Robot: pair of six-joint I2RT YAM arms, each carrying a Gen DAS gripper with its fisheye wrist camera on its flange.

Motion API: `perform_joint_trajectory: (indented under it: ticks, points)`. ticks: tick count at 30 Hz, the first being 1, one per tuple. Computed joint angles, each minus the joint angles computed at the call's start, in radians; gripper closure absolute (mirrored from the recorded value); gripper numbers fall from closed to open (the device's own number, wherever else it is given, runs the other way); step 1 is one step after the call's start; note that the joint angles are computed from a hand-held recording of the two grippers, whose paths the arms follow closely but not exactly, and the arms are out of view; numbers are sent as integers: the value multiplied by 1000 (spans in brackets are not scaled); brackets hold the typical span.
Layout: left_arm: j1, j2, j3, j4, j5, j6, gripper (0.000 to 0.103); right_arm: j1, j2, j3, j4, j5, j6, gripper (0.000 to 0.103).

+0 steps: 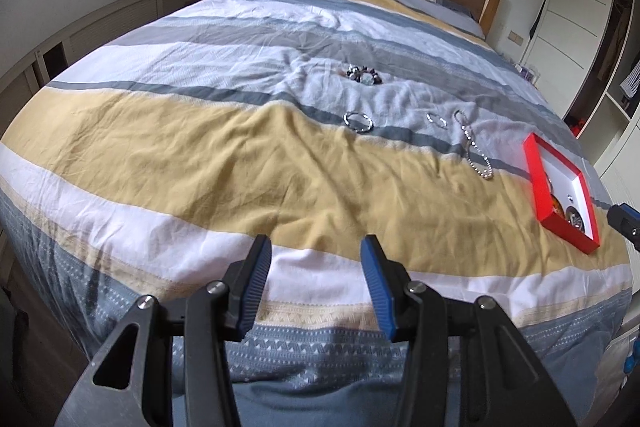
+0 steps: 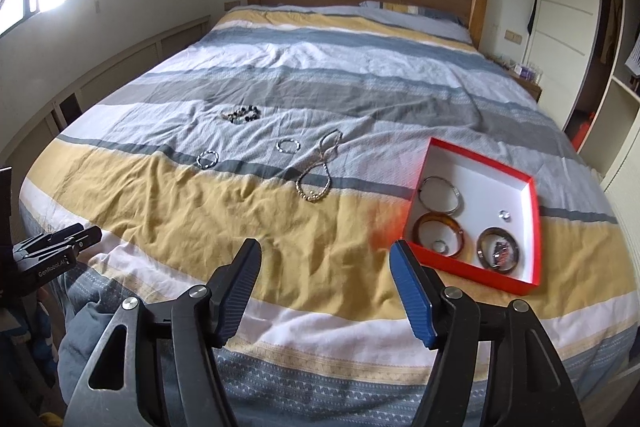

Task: Organize jewelry
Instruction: 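Withdraw both open tools from the box toward the remaining jewelry, then grasp the twisted silver bangle with the left tool while the right tool grasps the pearl necklace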

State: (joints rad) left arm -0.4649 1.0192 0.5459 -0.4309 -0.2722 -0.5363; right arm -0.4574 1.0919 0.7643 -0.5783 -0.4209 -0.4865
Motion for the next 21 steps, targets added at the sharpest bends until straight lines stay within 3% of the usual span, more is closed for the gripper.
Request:
perform_joint_trajectory:
  ticks: [11,21]
  points:
    - [85,364,124,210,95,106,59,150,351,48,213,80,99,37]
    - [145,663,383,264,161,199,55,231,659,286,264,77,175,35]
